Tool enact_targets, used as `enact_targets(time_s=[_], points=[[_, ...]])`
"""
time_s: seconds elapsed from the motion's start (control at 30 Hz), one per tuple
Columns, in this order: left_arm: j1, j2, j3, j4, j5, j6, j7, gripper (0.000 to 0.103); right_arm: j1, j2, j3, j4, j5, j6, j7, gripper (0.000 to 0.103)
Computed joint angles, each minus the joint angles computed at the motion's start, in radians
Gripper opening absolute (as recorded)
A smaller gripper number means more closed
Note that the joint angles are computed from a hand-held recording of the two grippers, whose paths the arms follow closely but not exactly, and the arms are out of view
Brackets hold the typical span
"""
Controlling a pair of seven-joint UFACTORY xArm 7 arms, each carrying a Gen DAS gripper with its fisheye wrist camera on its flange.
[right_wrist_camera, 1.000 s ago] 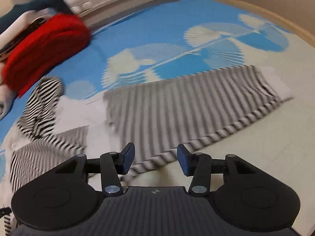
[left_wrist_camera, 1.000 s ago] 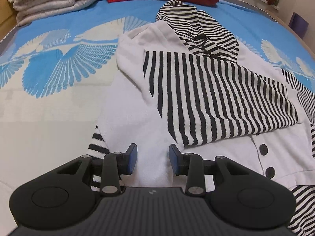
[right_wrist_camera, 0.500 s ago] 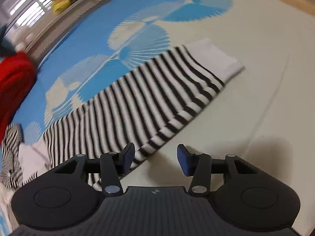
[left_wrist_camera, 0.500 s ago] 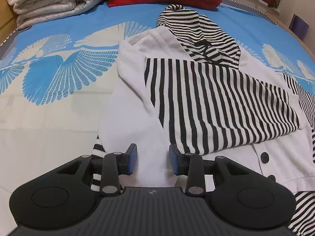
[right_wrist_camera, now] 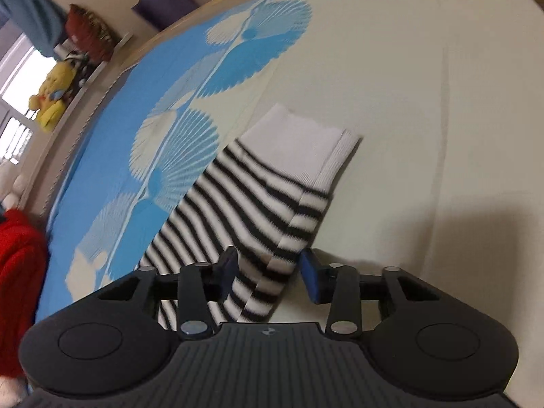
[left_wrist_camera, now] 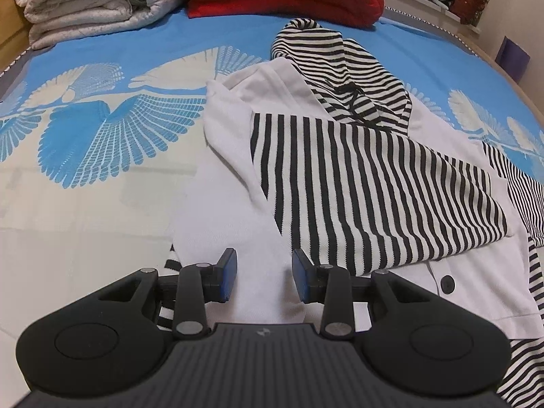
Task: Fold small clothes
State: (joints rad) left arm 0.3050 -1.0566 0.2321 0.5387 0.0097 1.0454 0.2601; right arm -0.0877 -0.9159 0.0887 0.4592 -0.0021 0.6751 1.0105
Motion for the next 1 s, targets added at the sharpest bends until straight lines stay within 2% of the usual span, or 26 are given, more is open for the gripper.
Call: enact_targets(time_s=[0.03,0.07,0.1,0.17,0.27,0.3,0.37,0.43,0.5,0.53,0.57,0.6,0.63,0.67,0.73,0.8,0.83,0.9,1.0], points=[[0.001,0.001,0.003,0.003,-0.001,0.000,0.000,0.039,-0.014,0.007,0.014,0.004,-0.007,0.001,0.017,0.012],[0.002,0.002,0.005,0.005,-0.002,0.001,0.000,0.039,-0.027,0.017,0.026,0.009,-0.015,0.001,0.033,0.007],[0.004,0.004,0.008,0.009,-0.002,0.001,0.001,0.039,-0.036,0.028,0.039,0.013,-0.024,-0.004,0.051,0.006],[0.008,0.011,0.015,0.017,-0.003,-0.001,0.003,0.039,-0.084,0.039,0.111,0.044,-0.089,0.019,0.106,0.005],[0.016,0.029,0.030,0.035,-0.007,-0.008,0.003,0.039,-0.150,0.076,0.267,0.157,-0.280,0.015,0.147,0.004],[0.020,0.036,0.035,0.043,-0.009,-0.012,0.002,0.039,-0.158,0.093,0.316,0.206,-0.349,-0.001,0.144,0.004],[0.026,0.055,0.048,0.062,-0.016,-0.019,0.000,0.039,-0.146,0.122,0.400,0.299,-0.458,-0.099,0.136,0.004],[0.035,0.076,0.059,0.080,-0.021,-0.026,-0.004,0.039,-0.144,0.144,0.485,0.374,-0.436,-0.244,0.059,0.004],[0.044,0.102,0.072,0.101,-0.028,-0.028,-0.010,0.039,-0.114,0.188,0.568,0.435,-0.297,-0.415,-0.084,0.004],[0.047,0.115,0.080,0.112,-0.034,-0.027,-0.012,0.039,-0.047,0.244,0.591,0.463,-0.194,-0.482,-0.189,0.006],[0.049,0.127,0.088,0.123,-0.041,-0.026,-0.013,0.039,0.058,0.321,0.581,0.490,-0.107,-0.510,-0.294,0.007],[0.052,0.138,0.094,0.132,-0.046,-0.024,-0.013,0.039,0.162,0.400,0.569,0.526,-0.008,-0.497,-0.398,0.009],[0.055,0.146,0.100,0.139,-0.050,-0.021,-0.012,0.039,0.267,0.470,0.545,0.567,0.097,-0.442,-0.494,0.011],[0.057,0.154,0.106,0.147,-0.056,-0.016,-0.011,0.039,0.372,0.536,0.502,0.616,0.175,-0.345,-0.548,0.011],[0.058,0.171,0.119,0.165,-0.075,-0.001,-0.013,0.039,0.558,0.624,0.378,0.708,0.205,-0.135,-0.532,0.011],[0.055,0.181,0.129,0.177,-0.098,0.013,-0.014,0.039,0.666,0.662,0.293,0.792,0.067,0.052,-0.394,0.021],[0.054,0.181,0.133,0.176,-0.110,0.017,-0.014,0.038,0.697,0.660,0.263,0.807,0.019,0.097,-0.330,0.028],[0.045,0.184,0.142,0.175,-0.145,0.029,-0.021,0.037,0.673,0.624,0.264,0.792,0.014,0.111,-0.269,0.037],[0.010,0.163,0.146,0.149,-0.201,0.027,-0.002,0.032,0.631,0.547,0.283,0.708,-0.021,0.099,-0.201,0.041]])
